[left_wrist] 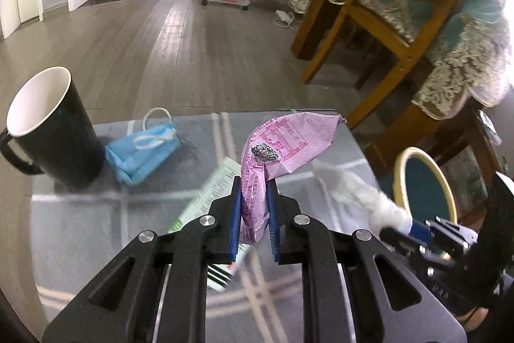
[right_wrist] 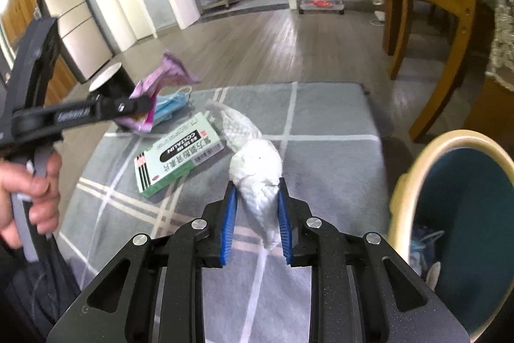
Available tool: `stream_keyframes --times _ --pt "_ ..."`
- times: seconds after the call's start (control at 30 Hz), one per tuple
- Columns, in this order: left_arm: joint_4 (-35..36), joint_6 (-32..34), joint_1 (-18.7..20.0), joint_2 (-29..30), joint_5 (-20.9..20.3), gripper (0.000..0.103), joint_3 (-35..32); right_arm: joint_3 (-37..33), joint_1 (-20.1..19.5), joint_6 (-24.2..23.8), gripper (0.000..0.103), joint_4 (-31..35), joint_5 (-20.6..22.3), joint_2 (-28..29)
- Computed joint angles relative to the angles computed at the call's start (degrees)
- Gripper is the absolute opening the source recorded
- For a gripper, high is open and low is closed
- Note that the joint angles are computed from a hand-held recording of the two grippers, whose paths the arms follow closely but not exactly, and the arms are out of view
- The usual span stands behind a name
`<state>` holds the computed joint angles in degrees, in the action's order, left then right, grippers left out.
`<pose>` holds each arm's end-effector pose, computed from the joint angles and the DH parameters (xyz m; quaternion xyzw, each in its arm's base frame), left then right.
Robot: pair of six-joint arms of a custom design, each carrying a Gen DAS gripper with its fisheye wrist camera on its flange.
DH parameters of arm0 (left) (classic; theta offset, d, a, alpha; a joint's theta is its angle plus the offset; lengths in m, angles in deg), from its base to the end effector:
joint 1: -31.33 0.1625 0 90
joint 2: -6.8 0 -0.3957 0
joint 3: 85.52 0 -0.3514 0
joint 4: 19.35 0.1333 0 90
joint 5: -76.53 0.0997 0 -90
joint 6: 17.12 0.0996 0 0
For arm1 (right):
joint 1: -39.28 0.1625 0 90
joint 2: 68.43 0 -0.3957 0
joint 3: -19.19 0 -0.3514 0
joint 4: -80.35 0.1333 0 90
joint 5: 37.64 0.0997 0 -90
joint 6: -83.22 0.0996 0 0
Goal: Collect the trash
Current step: 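Grasp the white tissue with the right gripper while the left holds the wrapper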
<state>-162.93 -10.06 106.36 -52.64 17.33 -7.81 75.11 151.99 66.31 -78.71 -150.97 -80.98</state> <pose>0.0061 -0.6907 0.3809 0.0965 0.9171 -0.3092 0.2323 0.3843 -0.6752 -0.0320 0.2813 -0.9136 0.2274 0.1859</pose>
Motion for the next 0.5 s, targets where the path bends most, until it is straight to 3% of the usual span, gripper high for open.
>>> stream_keyframes --times 0.5 --pt "-1.21 -2.63 -3.99 0.9 -0.54 0.014 3.53 11.14 0.34 1.32 0.026 -13.58 -3.86 -6.77"
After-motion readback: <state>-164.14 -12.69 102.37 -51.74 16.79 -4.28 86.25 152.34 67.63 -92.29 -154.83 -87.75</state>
